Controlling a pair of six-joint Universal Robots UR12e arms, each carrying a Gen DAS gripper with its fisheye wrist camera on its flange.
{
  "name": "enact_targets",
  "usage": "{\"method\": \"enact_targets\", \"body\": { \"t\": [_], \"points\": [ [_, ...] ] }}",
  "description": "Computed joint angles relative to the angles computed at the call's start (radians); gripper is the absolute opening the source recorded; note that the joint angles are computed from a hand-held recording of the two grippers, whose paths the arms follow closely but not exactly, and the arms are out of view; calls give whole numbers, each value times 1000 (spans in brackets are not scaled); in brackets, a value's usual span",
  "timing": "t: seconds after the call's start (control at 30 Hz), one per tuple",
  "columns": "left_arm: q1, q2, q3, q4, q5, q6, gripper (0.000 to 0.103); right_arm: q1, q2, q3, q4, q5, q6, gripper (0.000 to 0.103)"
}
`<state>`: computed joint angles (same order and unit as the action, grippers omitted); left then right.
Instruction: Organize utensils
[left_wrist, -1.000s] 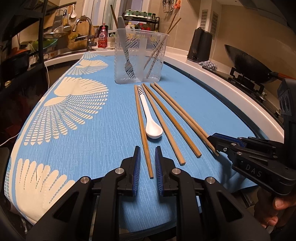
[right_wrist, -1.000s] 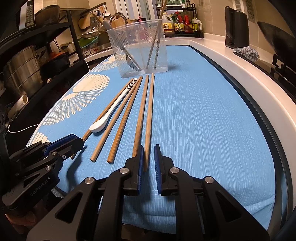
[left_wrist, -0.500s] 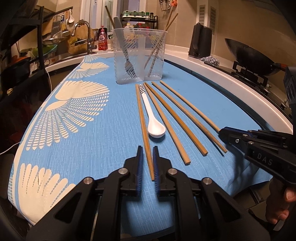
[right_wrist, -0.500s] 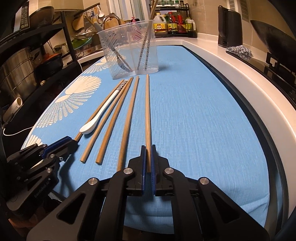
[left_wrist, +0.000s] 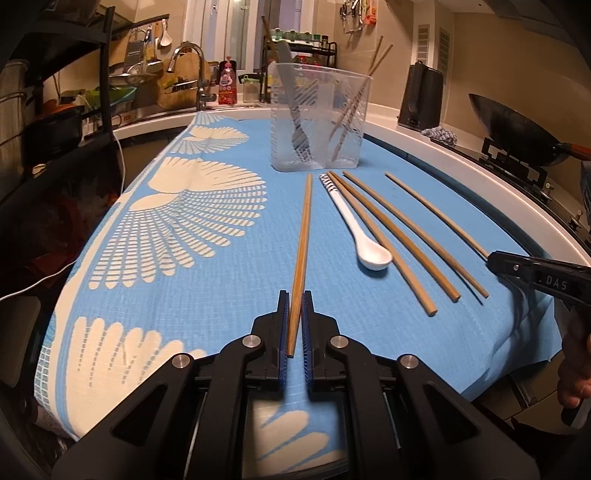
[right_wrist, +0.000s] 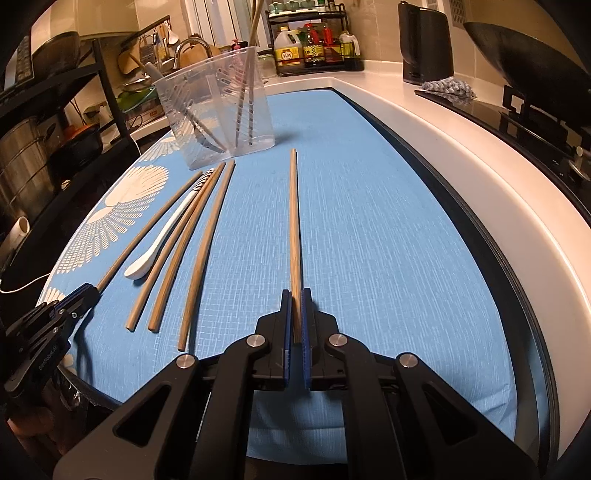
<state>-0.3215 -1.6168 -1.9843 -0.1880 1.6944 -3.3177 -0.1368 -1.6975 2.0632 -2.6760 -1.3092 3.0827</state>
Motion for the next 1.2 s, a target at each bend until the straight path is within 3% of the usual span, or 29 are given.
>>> {"method": "enact_targets", "body": {
  "t": [0.13, 0.33, 0.53, 0.73, 0.8, 0.87, 1.2],
  "points": [
    [5, 0, -5, 12, 7, -17, 11, 1, 2, 0, -6, -2, -6, 6],
    [-15, -16, 1, 40, 37, -8, 30, 4, 9, -3, -11, -3, -12, 7],
    [-24, -30, 5, 64, 62, 3, 31, 10, 11, -1, -25, -9, -14, 7],
    [-29, -37, 6, 80, 81, 18, 30, 12, 15, -1, -36, -8, -8, 7],
    [-29, -35, 7, 77, 72, 24, 22, 14, 16, -2, -39, -10, -8, 7],
    [-29, -34, 8, 71, 65, 32, 8, 14, 16, -2, -40, -12, -10, 6],
    [-28, -33, 6, 72, 60, 40, 7, 7, 15, -1, -37, 3, -1, 6]
  ]
}}
